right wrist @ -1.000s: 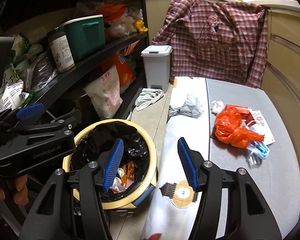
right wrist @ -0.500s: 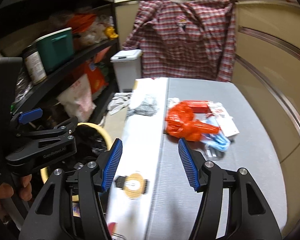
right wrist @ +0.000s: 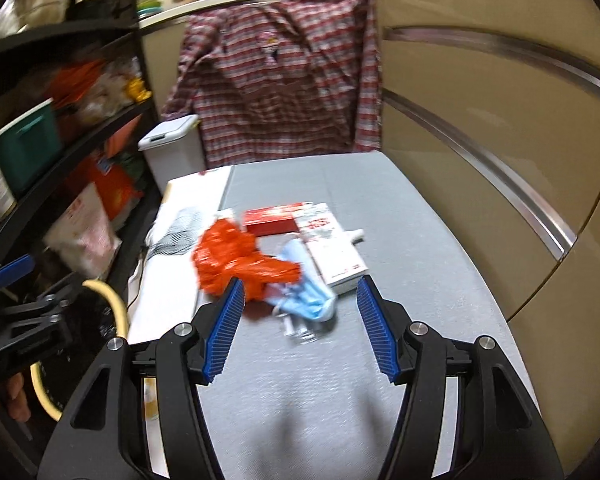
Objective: Collect trash
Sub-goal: 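Move the right tool to the red plastic bag and grasp it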
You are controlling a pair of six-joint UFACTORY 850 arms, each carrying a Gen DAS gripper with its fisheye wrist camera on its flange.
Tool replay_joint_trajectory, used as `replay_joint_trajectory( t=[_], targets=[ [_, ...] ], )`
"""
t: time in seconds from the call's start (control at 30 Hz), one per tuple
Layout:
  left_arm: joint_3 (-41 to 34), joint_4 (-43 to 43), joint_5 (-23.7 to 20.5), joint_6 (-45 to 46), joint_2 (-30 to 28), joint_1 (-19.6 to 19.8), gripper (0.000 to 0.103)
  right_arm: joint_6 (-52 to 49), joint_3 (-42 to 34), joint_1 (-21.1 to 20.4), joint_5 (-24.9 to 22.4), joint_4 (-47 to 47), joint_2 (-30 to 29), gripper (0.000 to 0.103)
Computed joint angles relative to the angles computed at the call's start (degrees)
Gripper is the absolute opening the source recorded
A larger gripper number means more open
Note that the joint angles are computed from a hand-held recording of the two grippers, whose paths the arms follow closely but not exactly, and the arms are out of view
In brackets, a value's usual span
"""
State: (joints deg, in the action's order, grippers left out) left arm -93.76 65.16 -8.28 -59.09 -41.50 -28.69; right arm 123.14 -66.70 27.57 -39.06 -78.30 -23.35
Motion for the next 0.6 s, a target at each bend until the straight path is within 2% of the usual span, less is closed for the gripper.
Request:
replay_joint_trajectory(
  t=[0.23,0.5,0.6],
  targets=[
    [-3.1,-0.7,-1.7,-1.6,-2.1,-0.1,0.087,3.1,0.4,-4.1,9.4,-7.2,-2.0,0.059],
    [-6.3,-5.8,-3.9,1.0,-4.0,0.6,0.087,-3.1,-6.8,-5.3,13.6,-9.3,-8.7,0.059],
    [-7.7,-13.0,-4.7,7.5,-4.7,1.0,0.087,-10.1,-10.0,-5.6,14.3,-5.2,-11.5,0.059]
  ],
)
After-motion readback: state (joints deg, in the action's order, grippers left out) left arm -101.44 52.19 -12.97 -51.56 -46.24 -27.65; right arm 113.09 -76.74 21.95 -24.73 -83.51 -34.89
